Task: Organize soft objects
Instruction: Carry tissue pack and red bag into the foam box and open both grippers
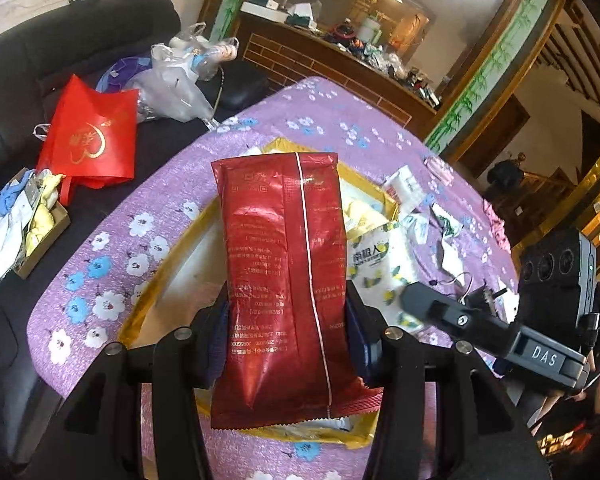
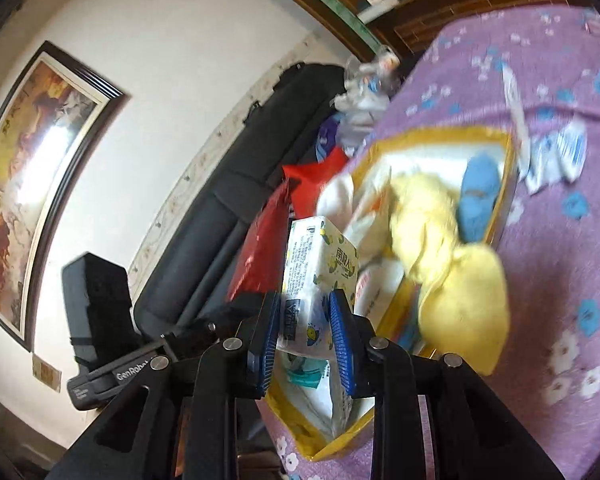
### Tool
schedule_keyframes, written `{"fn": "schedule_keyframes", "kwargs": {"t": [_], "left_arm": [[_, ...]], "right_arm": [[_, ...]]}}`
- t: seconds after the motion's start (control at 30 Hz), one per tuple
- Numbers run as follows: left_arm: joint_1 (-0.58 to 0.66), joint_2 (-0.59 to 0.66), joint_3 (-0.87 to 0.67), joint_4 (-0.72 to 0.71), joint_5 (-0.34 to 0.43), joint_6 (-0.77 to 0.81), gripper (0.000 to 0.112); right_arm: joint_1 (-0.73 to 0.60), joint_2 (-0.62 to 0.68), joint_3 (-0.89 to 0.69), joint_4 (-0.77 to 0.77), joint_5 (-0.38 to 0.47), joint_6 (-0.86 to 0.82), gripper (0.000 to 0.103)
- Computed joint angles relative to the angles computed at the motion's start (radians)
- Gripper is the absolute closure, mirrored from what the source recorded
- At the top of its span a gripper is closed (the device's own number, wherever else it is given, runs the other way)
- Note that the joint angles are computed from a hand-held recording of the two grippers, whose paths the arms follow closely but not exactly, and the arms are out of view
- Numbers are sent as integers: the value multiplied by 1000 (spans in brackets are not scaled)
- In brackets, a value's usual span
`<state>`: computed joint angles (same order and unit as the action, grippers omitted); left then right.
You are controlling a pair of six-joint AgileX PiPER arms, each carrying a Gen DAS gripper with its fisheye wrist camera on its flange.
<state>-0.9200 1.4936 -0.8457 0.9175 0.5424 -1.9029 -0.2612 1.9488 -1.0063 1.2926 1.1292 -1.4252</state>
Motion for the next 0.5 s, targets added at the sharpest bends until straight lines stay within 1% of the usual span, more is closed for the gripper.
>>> {"fn": "schedule_keyframes", "kwargs": {"t": [0.07, 0.13, 0.23, 0.27, 0.3, 0.33, 0.37, 0.4, 0.43, 0.47, 0.5], "left_arm": [[21, 16, 5, 3, -27, 9, 64], [21, 31, 2, 8, -29, 17, 63], [12, 74, -28, 0, 19, 28, 61], [8, 80, -32, 8, 27, 19, 61], [-6, 85, -39, 19, 44, 5, 60], [-27, 87, -44, 46, 70, -28, 58], [-41, 86, -46, 74, 89, -57, 56], [-71, 93, -61, 103, 146, -82, 54], [-93, 104, -84, 96, 201, -71, 53], [-111, 116, -106, 90, 257, -62, 52], [-137, 134, -137, 86, 335, -63, 50]], "right_arm": [[15, 11, -9, 5, -19, 14, 78], [30, 8, -15, 10, -55, 25, 78], [52, -9, -20, 9, -112, 49, 74], [54, -33, 2, 10, -128, 48, 70], [55, -48, 15, 17, -137, 46, 60], [46, -65, 32, 29, -136, 32, 51], [5, -113, 73, 23, -99, -7, 48], [4, -121, 82, 33, -103, -5, 42], [-17, -134, 97, 39, -85, -23, 37], [-32, -148, 111, 41, -73, -29, 36], [-45, -147, 117, 47, -64, -39, 35]]}}
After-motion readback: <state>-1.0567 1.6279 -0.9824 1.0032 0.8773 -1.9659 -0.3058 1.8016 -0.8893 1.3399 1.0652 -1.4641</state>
